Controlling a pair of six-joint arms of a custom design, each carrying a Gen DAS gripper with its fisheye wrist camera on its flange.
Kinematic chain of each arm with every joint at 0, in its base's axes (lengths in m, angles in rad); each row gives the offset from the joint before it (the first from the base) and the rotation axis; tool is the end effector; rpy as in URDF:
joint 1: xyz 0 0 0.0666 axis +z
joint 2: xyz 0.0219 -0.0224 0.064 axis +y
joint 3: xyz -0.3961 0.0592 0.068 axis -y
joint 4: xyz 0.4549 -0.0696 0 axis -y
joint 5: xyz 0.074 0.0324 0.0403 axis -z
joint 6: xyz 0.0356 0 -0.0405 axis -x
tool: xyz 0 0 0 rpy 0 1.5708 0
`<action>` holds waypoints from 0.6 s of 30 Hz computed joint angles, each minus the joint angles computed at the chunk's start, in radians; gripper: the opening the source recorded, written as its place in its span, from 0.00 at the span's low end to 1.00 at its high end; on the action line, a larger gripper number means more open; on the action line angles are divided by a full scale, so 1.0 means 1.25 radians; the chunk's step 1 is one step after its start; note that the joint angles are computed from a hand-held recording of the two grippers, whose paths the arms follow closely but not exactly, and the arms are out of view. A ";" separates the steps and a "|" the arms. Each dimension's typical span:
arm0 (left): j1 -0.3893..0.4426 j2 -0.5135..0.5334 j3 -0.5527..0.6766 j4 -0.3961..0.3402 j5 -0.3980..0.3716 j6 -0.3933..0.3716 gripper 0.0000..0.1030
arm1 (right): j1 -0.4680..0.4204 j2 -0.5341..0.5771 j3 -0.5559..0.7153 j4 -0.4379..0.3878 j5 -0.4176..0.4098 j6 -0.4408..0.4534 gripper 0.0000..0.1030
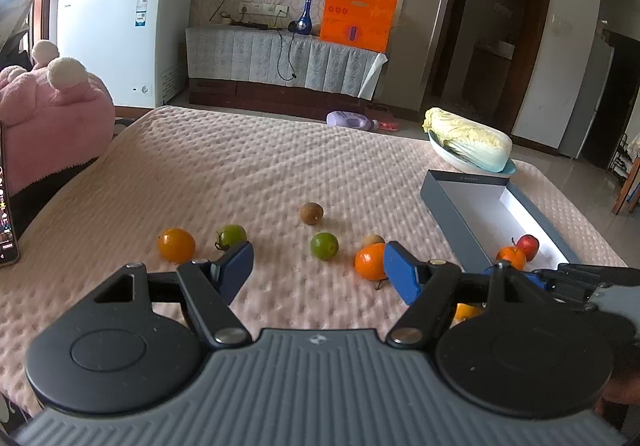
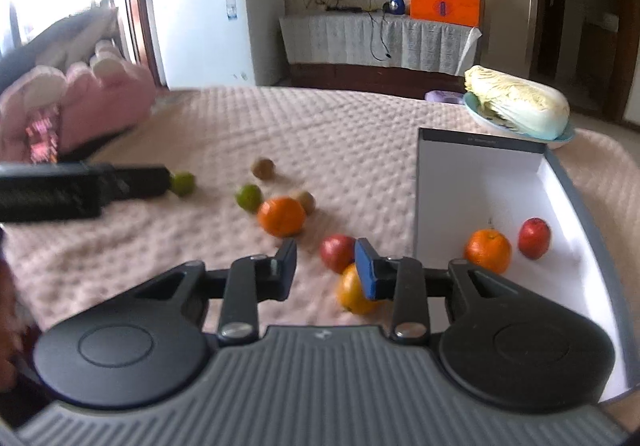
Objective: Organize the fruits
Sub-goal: 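Move the right gripper to the yellow orange and grasp it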
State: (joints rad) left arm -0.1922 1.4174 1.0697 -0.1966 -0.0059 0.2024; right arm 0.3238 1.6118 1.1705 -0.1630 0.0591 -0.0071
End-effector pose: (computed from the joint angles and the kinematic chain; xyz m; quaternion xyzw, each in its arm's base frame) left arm 0.5398 -0.1052 0.3205 -0.0059 0.8711 -0.0937 0.4820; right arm 0.5767 0.1909 0.2669 -0.1260 0.8762 0.0507 0.4624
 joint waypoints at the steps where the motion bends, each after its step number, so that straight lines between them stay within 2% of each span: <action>1: 0.001 0.001 0.002 -0.002 0.000 0.003 0.74 | 0.003 0.000 -0.001 0.000 0.010 0.012 0.34; 7: 0.000 0.006 0.008 -0.003 0.005 0.011 0.74 | 0.008 0.005 -0.005 -0.013 0.043 0.084 0.34; 16: -0.010 0.017 0.022 -0.011 0.008 0.019 0.74 | 0.011 0.017 0.007 -0.031 0.044 0.124 0.33; 18: -0.012 0.016 0.021 -0.009 0.009 0.015 0.74 | 0.021 0.031 0.021 -0.050 0.092 0.139 0.31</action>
State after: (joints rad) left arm -0.2066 1.4375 1.0960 -0.2078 0.0049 0.2213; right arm 0.3494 1.6508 1.1967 -0.2249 0.1745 0.1665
